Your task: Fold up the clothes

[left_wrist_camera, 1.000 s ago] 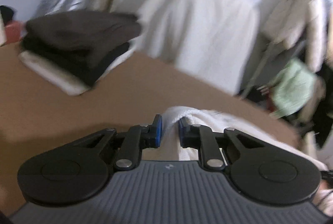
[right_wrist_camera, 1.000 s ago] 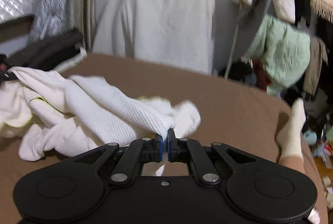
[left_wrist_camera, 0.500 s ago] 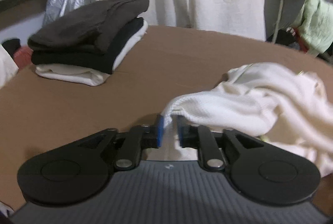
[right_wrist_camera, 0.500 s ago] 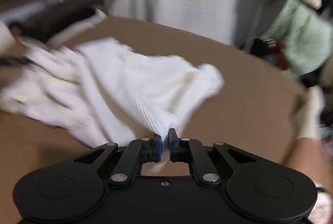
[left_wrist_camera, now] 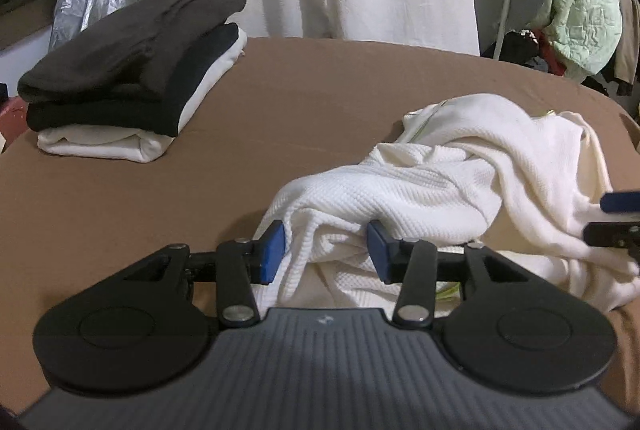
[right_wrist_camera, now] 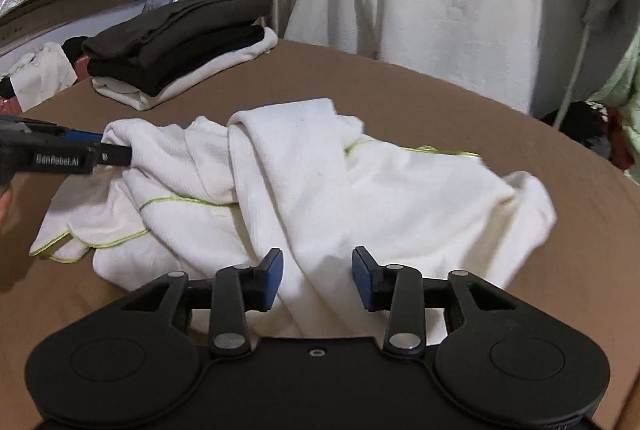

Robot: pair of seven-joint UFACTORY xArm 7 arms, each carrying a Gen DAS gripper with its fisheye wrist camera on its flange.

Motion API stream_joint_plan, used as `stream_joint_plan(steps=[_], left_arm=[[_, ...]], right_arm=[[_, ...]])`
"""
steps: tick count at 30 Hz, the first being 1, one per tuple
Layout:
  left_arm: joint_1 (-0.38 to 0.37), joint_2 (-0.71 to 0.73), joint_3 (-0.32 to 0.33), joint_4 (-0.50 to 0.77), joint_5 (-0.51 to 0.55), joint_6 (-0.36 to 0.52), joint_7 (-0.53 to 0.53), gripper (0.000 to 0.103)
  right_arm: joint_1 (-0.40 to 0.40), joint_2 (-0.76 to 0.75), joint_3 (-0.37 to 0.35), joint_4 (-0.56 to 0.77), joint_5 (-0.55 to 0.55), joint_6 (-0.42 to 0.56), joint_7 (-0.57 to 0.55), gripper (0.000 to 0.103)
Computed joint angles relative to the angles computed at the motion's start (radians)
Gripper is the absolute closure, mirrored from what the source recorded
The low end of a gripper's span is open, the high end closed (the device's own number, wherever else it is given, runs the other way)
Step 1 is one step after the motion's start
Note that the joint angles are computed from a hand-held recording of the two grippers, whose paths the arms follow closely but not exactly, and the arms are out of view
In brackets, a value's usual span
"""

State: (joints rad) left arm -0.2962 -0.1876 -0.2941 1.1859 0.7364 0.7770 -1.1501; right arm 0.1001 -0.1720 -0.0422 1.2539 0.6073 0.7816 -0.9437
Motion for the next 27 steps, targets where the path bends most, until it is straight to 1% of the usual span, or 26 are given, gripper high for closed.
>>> stream_joint_plan(steps=[2,3,4,5,6,7,8,9,10,11,12,14,17,23,27], left_arm=[[0.005,0.005,0.014,-0.009,-0.024,-0.027,-0.013,0.058],[0.008,0.006,0.021,-0.015,-0.039,-0.043,-0.019,0.058],[0.012,0.004,0.032,-0.026,-0.061,-0.066,-0.022,0.058],[0.017,0.001,0.037,-0.036,-0.073,-0.085,-0.030,0.058],[0.022,-0.002,0.041,-0.047,-0.082,-0.105,-0.037,0.058],[0.028,-0.006,0.042,-0.058,-0.082,-0.123,-0.043,0.059],[0.033,-0.007,0.039,-0.062,-0.077,-0.131,-0.039,0.069],[0.036,-0.005,0.035,-0.062,-0.067,-0.133,-0.022,0.078],[0.036,0.002,0.026,-0.050,-0.051,-0.113,-0.002,0.088],[0.035,0.018,0.008,-0.023,-0.023,-0.062,0.009,0.090],[0.028,0.032,-0.004,0.001,0.005,-0.019,0.016,0.092],[0.014,0.038,-0.008,0.016,0.048,0.004,-0.008,0.093],[-0.001,0.027,0.001,0.016,0.071,0.001,-0.041,0.093],[-0.008,0.013,0.010,0.014,0.028,0.011,-0.036,0.093],[-0.003,0.007,0.001,0.011,0.046,0.024,-0.064,0.093]], right_arm=[[0.009,0.011,0.021,-0.016,-0.019,-0.075,-0.002,0.020],[0.013,0.018,0.032,-0.026,-0.037,-0.120,0.003,0.016],[0.016,0.028,0.040,-0.031,-0.057,-0.157,0.013,0.015],[0.018,0.043,0.043,-0.025,-0.076,-0.168,0.023,0.015],[0.019,0.059,0.043,-0.012,-0.084,-0.158,0.029,0.015],[0.020,0.072,0.037,0.005,-0.066,-0.129,0.022,0.018],[0.018,0.085,0.030,0.024,-0.037,-0.090,0.009,0.042],[0.013,0.099,0.026,0.044,-0.010,-0.050,-0.002,0.059],[0.005,0.106,0.024,0.059,0.008,-0.016,-0.007,0.090],[-0.002,0.100,0.026,0.057,0.020,-0.013,-0.009,0.089],[-0.006,0.081,0.028,0.037,0.040,-0.038,-0.022,0.089],[-0.006,0.025,0.016,-0.002,0.110,-0.071,-0.092,0.089],[-0.002,-0.055,-0.020,-0.030,0.159,-0.090,-0.132,0.090],[0.004,-0.162,-0.090,-0.042,0.152,-0.177,-0.109,0.090],[0.012,-0.192,-0.142,-0.009,0.135,-0.160,-0.093,0.090]])
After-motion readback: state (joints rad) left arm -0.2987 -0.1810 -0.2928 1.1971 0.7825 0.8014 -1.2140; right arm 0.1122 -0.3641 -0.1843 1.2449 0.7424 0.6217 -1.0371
